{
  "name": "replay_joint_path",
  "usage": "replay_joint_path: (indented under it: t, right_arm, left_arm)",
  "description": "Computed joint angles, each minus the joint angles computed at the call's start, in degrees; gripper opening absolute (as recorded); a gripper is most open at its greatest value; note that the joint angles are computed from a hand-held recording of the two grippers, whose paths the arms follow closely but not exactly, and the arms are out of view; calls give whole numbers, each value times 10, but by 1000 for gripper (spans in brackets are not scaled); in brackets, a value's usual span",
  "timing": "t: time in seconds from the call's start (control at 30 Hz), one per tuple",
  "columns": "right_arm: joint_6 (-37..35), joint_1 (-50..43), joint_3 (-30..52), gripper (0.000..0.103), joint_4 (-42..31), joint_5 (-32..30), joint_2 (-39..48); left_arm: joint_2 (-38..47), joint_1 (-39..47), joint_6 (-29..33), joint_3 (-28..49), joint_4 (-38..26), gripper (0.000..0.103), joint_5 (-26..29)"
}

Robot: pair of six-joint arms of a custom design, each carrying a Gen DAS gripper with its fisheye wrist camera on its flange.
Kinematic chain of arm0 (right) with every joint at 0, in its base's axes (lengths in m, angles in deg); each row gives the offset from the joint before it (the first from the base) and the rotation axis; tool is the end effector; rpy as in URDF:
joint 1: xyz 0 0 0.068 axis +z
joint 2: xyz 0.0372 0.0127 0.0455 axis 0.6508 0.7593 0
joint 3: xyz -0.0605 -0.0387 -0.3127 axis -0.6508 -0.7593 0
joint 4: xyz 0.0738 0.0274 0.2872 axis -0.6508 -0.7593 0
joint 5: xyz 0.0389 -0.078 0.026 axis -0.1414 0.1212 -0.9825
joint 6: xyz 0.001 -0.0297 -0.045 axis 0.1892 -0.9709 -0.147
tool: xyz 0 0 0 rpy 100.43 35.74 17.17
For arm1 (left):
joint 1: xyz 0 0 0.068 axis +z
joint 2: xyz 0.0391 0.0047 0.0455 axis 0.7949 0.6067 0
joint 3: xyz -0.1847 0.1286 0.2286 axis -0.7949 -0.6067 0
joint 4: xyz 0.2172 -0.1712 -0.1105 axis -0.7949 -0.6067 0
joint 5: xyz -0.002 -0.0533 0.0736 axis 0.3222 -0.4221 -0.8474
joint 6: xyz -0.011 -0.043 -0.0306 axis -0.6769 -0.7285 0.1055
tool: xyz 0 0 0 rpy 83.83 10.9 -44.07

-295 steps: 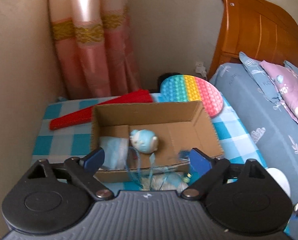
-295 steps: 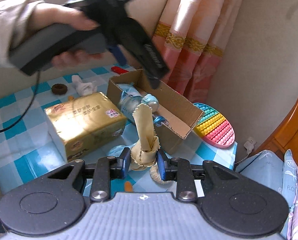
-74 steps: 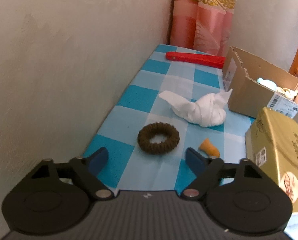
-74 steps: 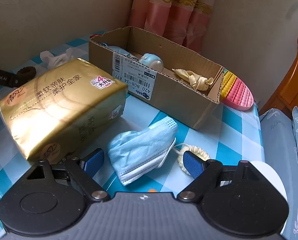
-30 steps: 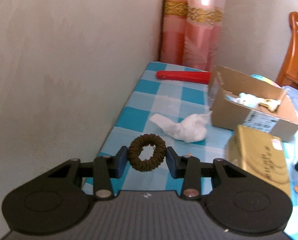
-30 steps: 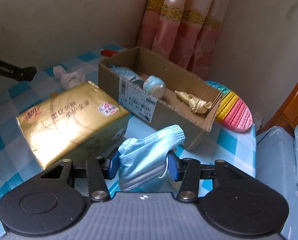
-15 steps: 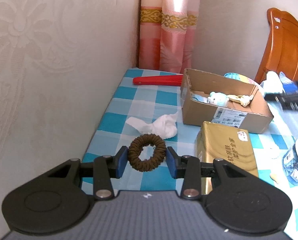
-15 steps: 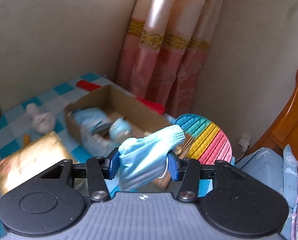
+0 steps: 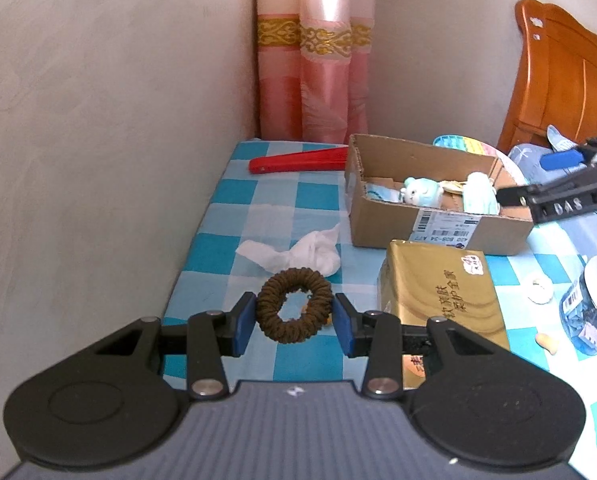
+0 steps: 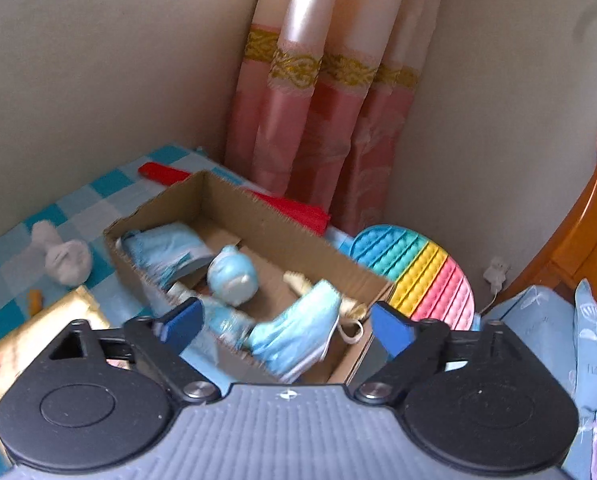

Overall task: Organize soft objects
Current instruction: 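Carry the mask with the right tool while the left tool carries the hair tie to the box, then open the right tool over the box while the left tool drops the hair tie in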

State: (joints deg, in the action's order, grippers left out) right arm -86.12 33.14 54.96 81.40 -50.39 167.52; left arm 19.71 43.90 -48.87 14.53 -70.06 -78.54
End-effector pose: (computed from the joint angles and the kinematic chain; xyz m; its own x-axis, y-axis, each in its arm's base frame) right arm 0.3027 -0.0319 0.2052 -0.5824 -0.3504 -0.7335 -0.3168 0.9288 -0.1921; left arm 0.2293 -0.0353 0.1918 -0.6796 0.0801 -0.7292 0.1356 0.9906 -0.0176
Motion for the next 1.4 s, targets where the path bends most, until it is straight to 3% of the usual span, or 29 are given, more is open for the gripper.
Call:
replay_joint_path:
  t: [0.37, 0.53, 0.73, 0.93, 1.17, 1.3, 1.4]
  right_arm:
    - [50, -13, -77, 103, -88, -38, -136]
    - [79, 0, -125, 103, -94, -16, -181]
    - [109, 19, -174, 103, -77, 26, -233]
    - [110, -23, -191, 103, -89, -25, -277]
    - [110, -54, -194, 103, -90, -45, -300]
    - [102, -69, -196, 103, -100, -54, -313]
    - [96, -74, -198, 103, -103, -55, -321]
  left_arm:
    - [28, -23, 15, 40, -29, 40, 14]
    - [66, -40, 22, 84, -37, 40, 24]
    - [137, -65, 39, 185, -70, 40, 43]
    - [231, -97, 47, 304, -98, 41, 30]
    - [363, -136, 58, 442, -127, 43, -24]
    - [395, -147, 61, 459, -106, 83, -57]
    - [389, -146, 65, 446, -88, 85, -62]
